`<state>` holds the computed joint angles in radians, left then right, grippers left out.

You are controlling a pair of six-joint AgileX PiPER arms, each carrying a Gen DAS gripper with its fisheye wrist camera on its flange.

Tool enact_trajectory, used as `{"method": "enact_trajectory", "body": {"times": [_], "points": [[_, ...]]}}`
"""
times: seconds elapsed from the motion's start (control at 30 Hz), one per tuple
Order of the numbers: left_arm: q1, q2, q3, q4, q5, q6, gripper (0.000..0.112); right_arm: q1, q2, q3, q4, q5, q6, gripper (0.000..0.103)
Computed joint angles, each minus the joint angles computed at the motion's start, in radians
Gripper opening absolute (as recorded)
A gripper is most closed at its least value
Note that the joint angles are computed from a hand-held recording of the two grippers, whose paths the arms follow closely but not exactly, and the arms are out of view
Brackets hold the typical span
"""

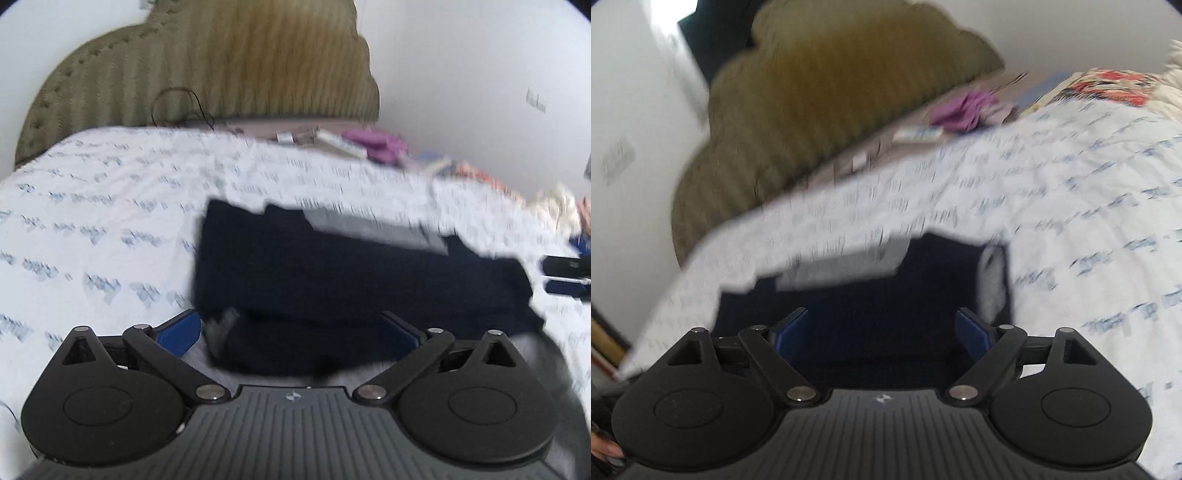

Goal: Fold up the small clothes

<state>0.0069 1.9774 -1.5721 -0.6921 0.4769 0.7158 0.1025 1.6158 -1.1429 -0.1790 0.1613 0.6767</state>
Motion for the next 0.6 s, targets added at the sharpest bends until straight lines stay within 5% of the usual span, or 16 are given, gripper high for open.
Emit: {"method": "enact_trajectory", "body": {"times": [0.1,0.2,0.3,0.43,0.6], "points": [[-0.058,0.039,0.011,0.276,-0.043,-0.168,0.103,0.015,0.118,-0.097,-0.030,0.136,0.015,0.085],[-0.059,0.003,0.041,0.343,-0.056,-0.240,0.099,0.029,0.078,-0.020,-0.142,0.111,0.103,0.085],[0.001,-0.106,0.136,0.158,-0.022,-0.092,0.100,0.078,-0.072,0.100,-0.134,0.104,0.153,0.086],[0.130,-0.317,0.383,-0.102,0.019,0.162,0.103,0.260,-0.312,0.312,-0.418,0.112,0.503,0.086],[0.307,-0.481,0.592,-0.180,0.135,0.261,0.102,0.519,-0.526,0.518,-0.710,0.291,1.003,0.086]]}}
